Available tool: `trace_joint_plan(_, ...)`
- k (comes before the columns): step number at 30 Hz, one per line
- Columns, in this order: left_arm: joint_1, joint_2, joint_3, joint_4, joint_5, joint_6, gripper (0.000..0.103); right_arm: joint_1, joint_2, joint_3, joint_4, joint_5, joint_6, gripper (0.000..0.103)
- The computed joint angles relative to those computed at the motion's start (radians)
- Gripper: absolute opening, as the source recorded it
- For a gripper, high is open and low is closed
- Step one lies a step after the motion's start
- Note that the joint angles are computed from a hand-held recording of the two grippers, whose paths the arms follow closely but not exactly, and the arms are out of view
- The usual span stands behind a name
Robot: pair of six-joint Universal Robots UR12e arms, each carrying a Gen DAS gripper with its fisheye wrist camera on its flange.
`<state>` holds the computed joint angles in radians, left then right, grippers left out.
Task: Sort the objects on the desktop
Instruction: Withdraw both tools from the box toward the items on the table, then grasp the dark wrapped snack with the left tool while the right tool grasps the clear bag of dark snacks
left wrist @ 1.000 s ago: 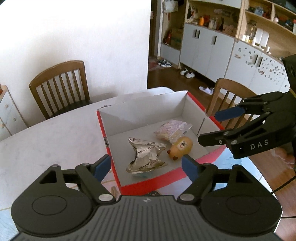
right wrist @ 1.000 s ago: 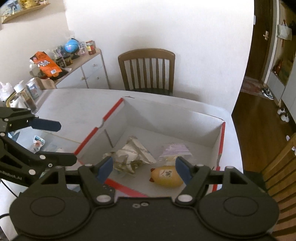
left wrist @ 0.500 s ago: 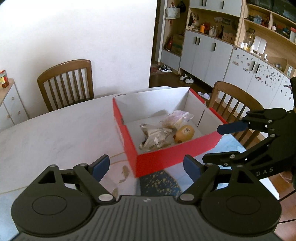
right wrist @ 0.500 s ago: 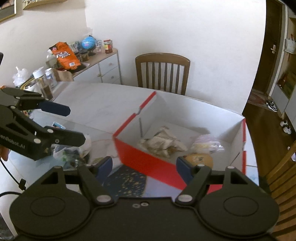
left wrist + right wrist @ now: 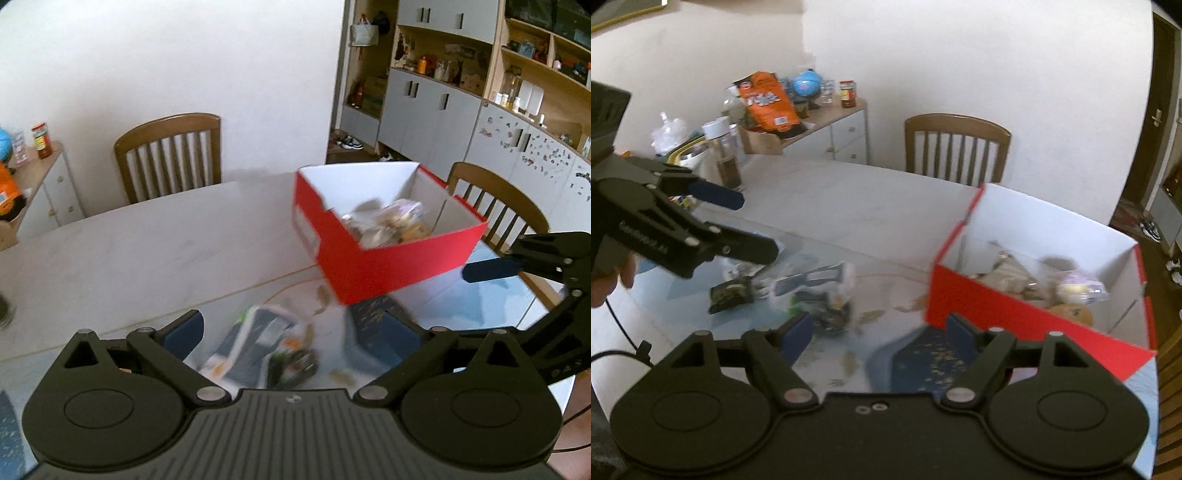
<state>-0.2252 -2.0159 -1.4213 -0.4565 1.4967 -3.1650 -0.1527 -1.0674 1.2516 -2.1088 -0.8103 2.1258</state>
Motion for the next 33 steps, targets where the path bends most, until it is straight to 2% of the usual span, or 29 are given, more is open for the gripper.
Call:
trace_joint_plan(6, 0.034, 0.041, -0.079, 0.010, -0.023, -0.005, 0.103, 0.016, -0.051, 0.088, -0.044, -0.028, 0.002, 0.079)
trace_joint_plan(13, 0.056, 0.072, -0.148, 0.033, -0.045, 0.008, 0.103, 0.031, -0.081, 0.138, -0.078, -0.045, 0.023, 0.079)
trace_joint_plan(23, 0.084, 0.082, -0.206, 0.047, -0.055, -0.002, 0.103, 0.059, -0.079, 0.162, -0.113, -0.078, 0.058, 0.079)
trace_joint_plan(33, 0.103, 0.050, -0.217, 0.036, -0.075, 0.012, 0.103, 0.090, -0.040, 0.161, -0.184, -0.133, 0.101, 0.079)
